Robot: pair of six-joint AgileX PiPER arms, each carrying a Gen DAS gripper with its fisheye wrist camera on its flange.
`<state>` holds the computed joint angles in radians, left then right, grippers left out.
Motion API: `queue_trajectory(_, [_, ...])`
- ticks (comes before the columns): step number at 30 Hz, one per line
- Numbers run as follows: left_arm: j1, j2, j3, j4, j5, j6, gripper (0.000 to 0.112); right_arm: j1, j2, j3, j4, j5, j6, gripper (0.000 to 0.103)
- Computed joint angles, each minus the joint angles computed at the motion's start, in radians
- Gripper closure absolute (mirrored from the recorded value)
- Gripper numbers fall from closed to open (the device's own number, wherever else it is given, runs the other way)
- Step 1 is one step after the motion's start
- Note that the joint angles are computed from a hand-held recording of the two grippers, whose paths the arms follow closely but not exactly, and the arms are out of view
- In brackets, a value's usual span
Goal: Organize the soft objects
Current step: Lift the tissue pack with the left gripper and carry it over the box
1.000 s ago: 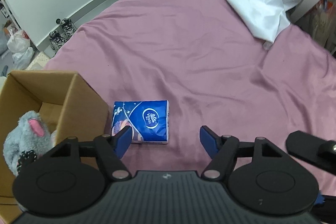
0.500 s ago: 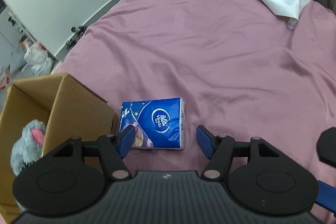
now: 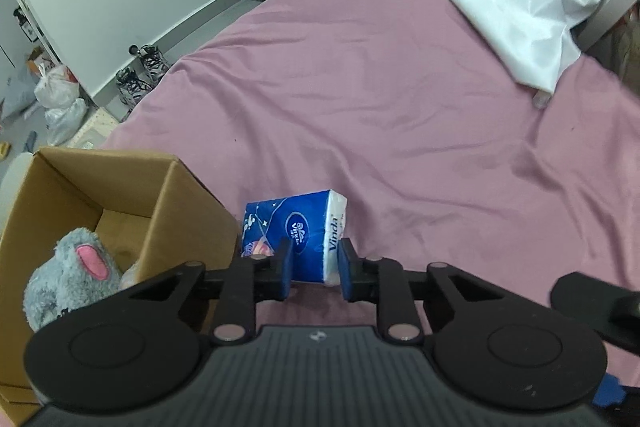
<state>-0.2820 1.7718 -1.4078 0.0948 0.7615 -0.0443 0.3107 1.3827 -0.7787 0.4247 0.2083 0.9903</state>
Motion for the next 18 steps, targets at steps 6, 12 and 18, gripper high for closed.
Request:
queue_trajectory(6, [0.083, -0.063, -0.005, -0.266, 0.060, 0.204, 0.096, 0.018, -0.015, 0.000, -0.008, -0.014, -0.003, 0.031])
queue_trajectory(12, [0.146, -0.103, -0.003, -0.409, 0.151, 0.329, 0.096, 0.037, -0.020, -0.014, 0.011, -0.017, -0.048, 0.031])
queue_trajectory(18, [0.198, -0.145, 0.012, -0.496, 0.210, 0.403, 0.096, 0.059, -0.024, -0.022, 0.000, -0.028, -0.057, 0.031])
